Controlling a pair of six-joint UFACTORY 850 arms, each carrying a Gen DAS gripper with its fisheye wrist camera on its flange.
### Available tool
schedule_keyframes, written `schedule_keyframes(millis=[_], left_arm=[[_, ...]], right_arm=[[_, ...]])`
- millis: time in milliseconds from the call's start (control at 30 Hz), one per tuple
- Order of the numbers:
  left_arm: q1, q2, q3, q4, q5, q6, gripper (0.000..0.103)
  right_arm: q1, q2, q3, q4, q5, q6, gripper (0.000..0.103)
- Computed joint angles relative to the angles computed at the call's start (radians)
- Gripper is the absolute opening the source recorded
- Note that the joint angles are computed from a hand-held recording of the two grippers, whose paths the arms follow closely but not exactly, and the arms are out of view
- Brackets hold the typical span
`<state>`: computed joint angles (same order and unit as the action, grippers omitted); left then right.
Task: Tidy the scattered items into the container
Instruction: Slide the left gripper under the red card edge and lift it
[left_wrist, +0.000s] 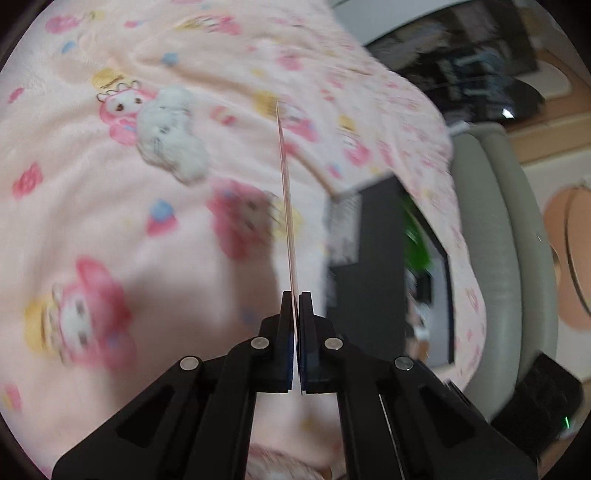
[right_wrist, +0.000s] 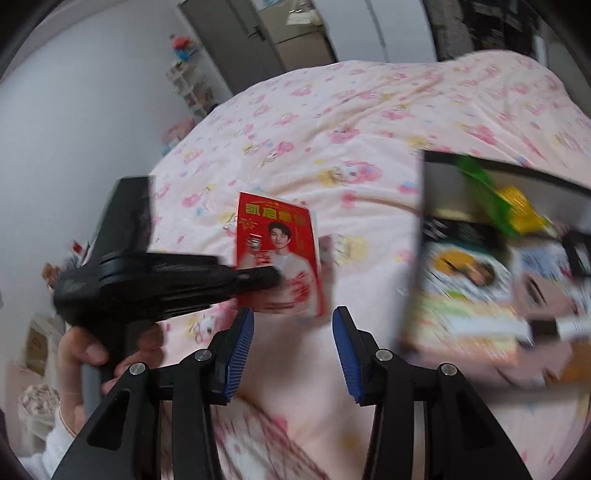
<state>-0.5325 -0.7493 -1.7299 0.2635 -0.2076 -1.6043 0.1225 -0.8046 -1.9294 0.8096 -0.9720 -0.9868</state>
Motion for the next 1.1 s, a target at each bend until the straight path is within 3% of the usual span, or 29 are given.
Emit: schedule_keyframes(millis=[133, 200, 333, 400, 467, 567, 733, 1000, 1100], left_arm=[[-0.069, 0.036, 0.02, 0.276, 0.064, -0.258, 0.0], [-0.102, 0.027, -0.013, 0.318, 0.033, -0.297, 0.0], [-0.139, -0.046, -0.126, 0.1, -0.049, -0.073, 0.001], [-0.146, -0.106, -0.211, -0.029, -0.135, 0.034, 0.001], [-0.154, -0.144, -0.26, -0.068, -0.18, 0.059, 0.001], [-0.165, -0.176, -0.301, -0.13, -0.185, 0.087, 0.001], [-0.191, -0.24, -0.427, -0.066, -0.315, 0.031, 0.001], [-0.209, -0.255, -0.47, -0.104, -0.325, 0.131, 0.003], [-0.217, -0.312, -0.557, -0.111, -0.354, 0.13, 0.004]], right_arm=[[-0.079, 0.053, 0.071, 0.038, -0.025, -0.049, 0.04], [-0.117, 0.088, 0.122, 0.044, -0.009, -0.089, 0.04], [-0.172, 0.093, 0.161, 0.051, -0.017, -0.102, 0.04], [-0.185, 0.076, 0.164, 0.033, -0.014, -0.054, 0.04], [-0.186, 0.107, 0.214, 0.047, 0.046, -0.089, 0.04], [-0.191, 0.122, 0.248, 0.143, 0.005, -0.205, 0.041], [-0.182, 0.043, 0.179, 0.076, -0.022, -0.058, 0.041], [-0.187, 0.005, 0.152, 0.112, -0.071, -0.103, 0.041], [-0.191, 0.037, 0.209, 0.128, 0.009, -0.166, 0.041]])
